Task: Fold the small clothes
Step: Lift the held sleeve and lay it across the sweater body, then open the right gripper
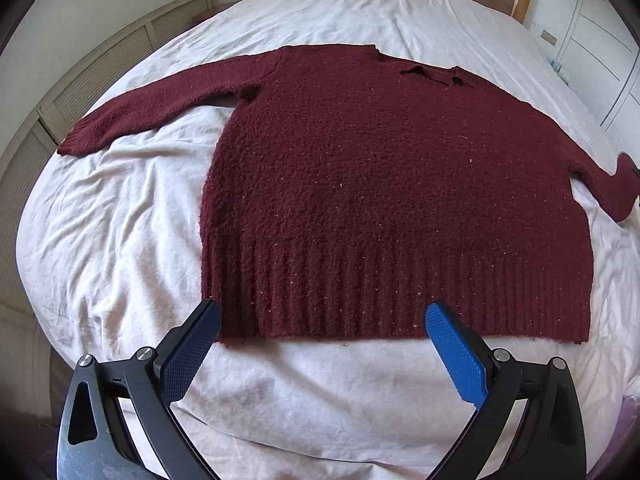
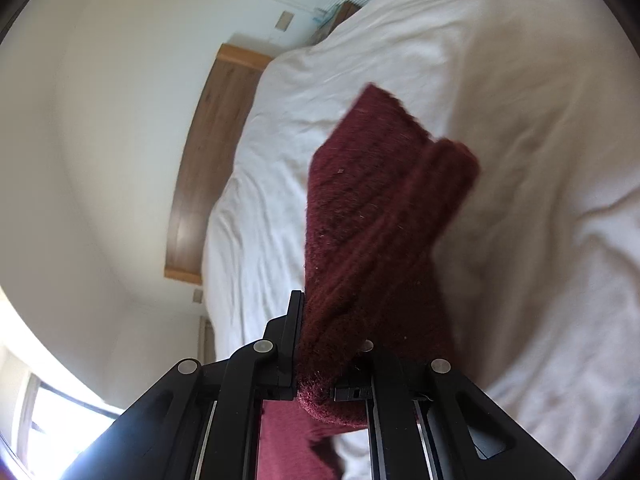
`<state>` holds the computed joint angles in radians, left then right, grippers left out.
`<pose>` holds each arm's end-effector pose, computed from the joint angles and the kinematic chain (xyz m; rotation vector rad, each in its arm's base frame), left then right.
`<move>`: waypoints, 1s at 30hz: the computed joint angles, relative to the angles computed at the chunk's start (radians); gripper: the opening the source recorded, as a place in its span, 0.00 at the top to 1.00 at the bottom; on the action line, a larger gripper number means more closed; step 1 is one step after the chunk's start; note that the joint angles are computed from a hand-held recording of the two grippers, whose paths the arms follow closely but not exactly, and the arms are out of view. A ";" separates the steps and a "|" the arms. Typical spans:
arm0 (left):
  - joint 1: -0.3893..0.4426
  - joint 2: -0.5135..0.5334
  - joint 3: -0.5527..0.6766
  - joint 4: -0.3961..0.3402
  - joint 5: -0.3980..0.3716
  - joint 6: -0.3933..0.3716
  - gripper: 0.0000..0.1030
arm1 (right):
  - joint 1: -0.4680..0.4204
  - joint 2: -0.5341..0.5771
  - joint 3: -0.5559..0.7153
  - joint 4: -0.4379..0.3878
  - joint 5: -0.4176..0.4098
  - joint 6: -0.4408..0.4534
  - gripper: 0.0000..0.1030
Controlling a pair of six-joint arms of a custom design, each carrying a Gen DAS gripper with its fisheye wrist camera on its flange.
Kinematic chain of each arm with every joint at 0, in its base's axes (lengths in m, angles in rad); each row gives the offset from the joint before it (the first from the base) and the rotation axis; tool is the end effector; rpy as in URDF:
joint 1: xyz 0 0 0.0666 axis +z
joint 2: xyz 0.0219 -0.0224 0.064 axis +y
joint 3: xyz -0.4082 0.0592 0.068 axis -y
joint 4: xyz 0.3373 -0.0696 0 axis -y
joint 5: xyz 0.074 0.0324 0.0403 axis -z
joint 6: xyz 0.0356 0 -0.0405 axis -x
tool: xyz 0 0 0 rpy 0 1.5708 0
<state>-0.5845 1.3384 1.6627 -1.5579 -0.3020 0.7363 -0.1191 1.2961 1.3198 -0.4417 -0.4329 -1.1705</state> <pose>0.2969 -0.1842 0.5490 -0.2737 2.6796 0.0424 0.4097 -0.0344 0.5066 1.0227 1.8596 1.0849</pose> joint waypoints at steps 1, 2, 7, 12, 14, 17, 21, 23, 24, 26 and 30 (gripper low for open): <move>0.006 -0.007 -0.010 0.005 0.003 -0.005 0.02 | 0.028 0.013 0.024 -0.006 0.008 -0.005 0.92; 0.012 -0.013 -0.018 0.003 0.004 -0.009 0.02 | 0.053 0.025 0.045 -0.012 0.015 -0.008 0.92; 0.049 -0.053 -0.076 0.022 0.017 -0.017 0.02 | 0.187 0.104 0.165 -0.042 0.045 -0.022 0.92; 0.102 -0.102 -0.123 0.051 0.041 -0.023 0.02 | 0.321 0.203 0.305 -0.059 0.073 -0.024 0.91; 0.125 -0.122 -0.138 0.059 0.042 -0.031 0.02 | 0.373 0.249 0.369 -0.066 0.080 -0.020 0.91; 0.154 -0.150 -0.161 0.064 0.043 -0.041 0.02 | 0.450 0.330 0.485 -0.091 0.093 -0.011 0.91; 0.203 -0.186 -0.194 0.067 0.056 -0.053 0.02 | 0.532 0.423 0.609 -0.101 0.099 -0.009 0.91; 0.226 -0.202 -0.211 0.068 0.067 -0.056 0.02 | 0.561 0.460 0.665 -0.124 0.100 0.001 0.91; 0.232 -0.208 -0.217 0.067 0.070 -0.056 0.02 | 0.579 0.475 0.686 -0.131 0.102 0.004 0.91; 0.248 -0.224 -0.231 0.068 0.076 -0.060 0.02 | 0.603 0.510 0.741 -0.154 0.098 0.012 0.91; 0.279 -0.249 -0.258 0.075 0.090 -0.059 0.02 | 0.652 0.571 0.836 -0.207 0.107 0.050 0.91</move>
